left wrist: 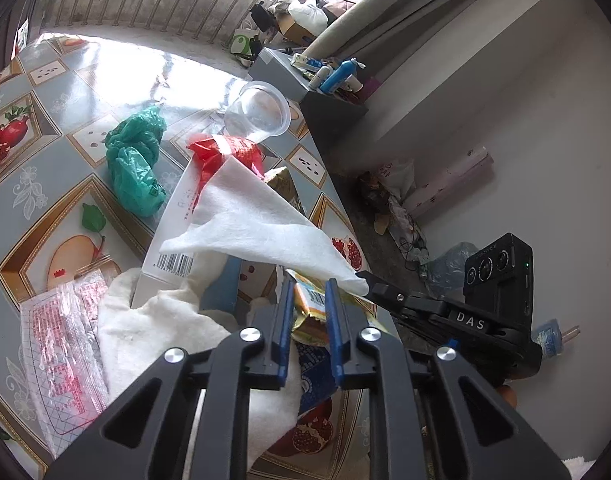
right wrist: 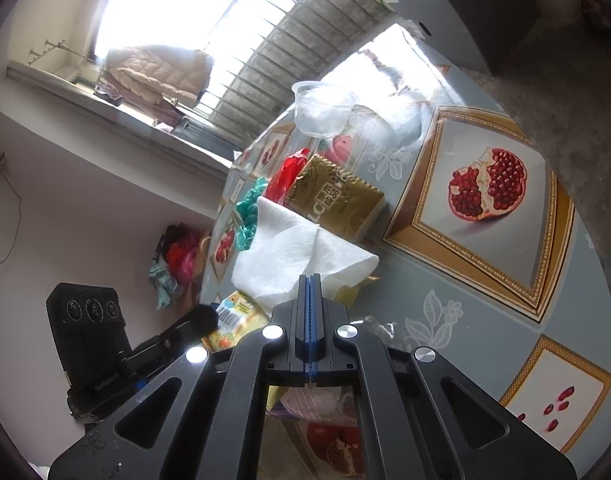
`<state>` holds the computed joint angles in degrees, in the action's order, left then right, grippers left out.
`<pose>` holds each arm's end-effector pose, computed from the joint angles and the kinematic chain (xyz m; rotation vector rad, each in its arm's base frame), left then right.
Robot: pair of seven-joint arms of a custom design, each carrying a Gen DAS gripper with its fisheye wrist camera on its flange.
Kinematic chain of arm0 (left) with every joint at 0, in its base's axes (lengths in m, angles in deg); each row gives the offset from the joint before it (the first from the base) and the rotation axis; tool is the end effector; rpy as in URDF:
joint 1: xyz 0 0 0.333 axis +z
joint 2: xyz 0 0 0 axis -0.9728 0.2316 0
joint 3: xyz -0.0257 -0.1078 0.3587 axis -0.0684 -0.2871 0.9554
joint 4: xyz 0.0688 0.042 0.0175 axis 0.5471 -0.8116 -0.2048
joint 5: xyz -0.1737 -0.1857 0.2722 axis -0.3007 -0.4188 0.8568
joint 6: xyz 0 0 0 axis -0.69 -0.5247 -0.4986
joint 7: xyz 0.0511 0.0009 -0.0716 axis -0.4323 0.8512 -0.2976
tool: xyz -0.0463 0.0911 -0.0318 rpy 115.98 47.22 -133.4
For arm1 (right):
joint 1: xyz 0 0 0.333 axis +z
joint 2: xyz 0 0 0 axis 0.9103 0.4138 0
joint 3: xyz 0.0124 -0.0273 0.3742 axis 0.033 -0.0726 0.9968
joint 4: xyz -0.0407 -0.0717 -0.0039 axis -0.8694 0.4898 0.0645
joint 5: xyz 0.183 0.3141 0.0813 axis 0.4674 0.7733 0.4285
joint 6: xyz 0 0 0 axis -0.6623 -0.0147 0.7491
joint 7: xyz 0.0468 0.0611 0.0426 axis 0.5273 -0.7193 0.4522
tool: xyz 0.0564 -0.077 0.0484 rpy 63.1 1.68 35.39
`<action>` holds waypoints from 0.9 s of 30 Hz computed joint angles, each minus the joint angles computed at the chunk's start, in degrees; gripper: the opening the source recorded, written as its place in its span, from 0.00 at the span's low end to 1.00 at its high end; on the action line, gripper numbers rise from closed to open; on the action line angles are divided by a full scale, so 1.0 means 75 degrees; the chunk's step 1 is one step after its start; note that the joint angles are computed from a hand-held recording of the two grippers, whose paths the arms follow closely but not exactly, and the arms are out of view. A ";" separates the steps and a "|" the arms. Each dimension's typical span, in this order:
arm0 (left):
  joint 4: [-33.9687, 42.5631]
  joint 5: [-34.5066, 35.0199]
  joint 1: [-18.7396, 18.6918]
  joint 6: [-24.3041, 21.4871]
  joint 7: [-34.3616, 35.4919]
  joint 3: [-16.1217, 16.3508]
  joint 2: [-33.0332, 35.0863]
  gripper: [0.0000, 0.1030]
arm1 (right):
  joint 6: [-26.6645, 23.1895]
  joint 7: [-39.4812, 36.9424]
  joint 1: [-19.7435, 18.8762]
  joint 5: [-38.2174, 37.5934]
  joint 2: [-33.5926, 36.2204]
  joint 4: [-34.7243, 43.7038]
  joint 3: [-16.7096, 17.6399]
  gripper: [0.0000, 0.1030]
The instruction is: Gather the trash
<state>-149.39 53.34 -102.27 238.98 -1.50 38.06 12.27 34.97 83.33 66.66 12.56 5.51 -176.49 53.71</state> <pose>0.4624 -0.2393 0.5448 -2.2284 1.6785 -1.2929 0.6041 0.0569 0.4998 -1.6784 1.4455 0.5060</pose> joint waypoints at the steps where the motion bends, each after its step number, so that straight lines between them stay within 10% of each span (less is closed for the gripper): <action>1: -0.0033 0.0173 0.0082 0.0065 -0.0160 -0.0062 -0.0014 0.12 | 0.0007 -0.0015 0.0000 0.0031 0.0001 0.0002 0.0003 0.00; 8: -0.0401 0.1938 0.0588 0.0602 -0.1652 -0.0317 -0.0285 0.08 | -0.0054 -0.0237 -0.0136 0.0516 -0.0105 0.0085 -0.0046 0.00; 17: -0.0619 0.4027 0.2372 0.0958 -0.3411 -0.1713 -0.0989 0.08 | -0.0126 -0.0828 -0.0366 0.1384 -0.0664 0.0105 -0.0238 0.00; 27: -0.0340 0.5238 0.2502 0.0791 -0.4216 -0.1972 -0.1307 0.08 | 0.0245 -0.1478 -0.0585 0.2055 -0.1575 -0.0516 -0.0732 0.00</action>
